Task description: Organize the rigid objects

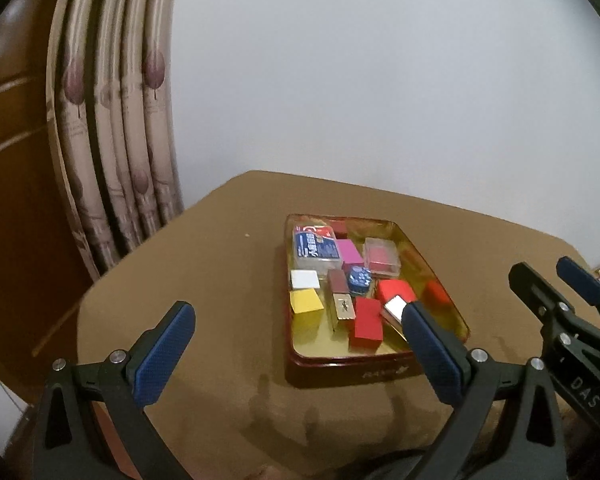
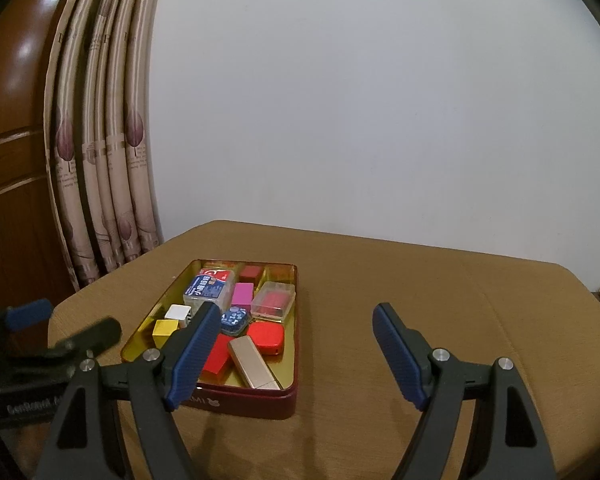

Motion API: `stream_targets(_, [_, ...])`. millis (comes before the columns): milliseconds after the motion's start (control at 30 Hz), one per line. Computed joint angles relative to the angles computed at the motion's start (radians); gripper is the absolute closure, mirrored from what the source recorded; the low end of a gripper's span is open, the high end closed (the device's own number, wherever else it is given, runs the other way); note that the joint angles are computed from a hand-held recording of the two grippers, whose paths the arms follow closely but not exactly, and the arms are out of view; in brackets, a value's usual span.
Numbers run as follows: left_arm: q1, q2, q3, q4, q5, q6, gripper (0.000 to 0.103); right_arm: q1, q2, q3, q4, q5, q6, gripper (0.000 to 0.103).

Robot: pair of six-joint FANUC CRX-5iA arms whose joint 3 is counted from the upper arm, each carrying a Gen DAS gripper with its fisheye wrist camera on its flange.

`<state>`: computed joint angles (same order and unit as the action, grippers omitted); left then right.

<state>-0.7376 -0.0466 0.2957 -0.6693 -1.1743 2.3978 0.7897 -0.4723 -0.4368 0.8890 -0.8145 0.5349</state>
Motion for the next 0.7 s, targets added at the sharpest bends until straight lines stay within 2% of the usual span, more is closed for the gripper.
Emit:
stream_targets(100, [-0.012,0.018,0.024,-0.023,-0.028,0.0,0.001,0.0,-0.001,-0.002,0.006,0.004,0.0,0.022])
stream_targets(533, [0.028,0.036,0.016,0.066,-0.019,-0.029,0.001,-0.004,0.004,0.002,-0.02,0.0,0.019,0.022])
stream_targets(700, [-0.043,0.065,0.047,-0.078,-0.097,0.062,0.001,-0.002,0.006,0.002,-0.018,-0.001,0.025,0.022])
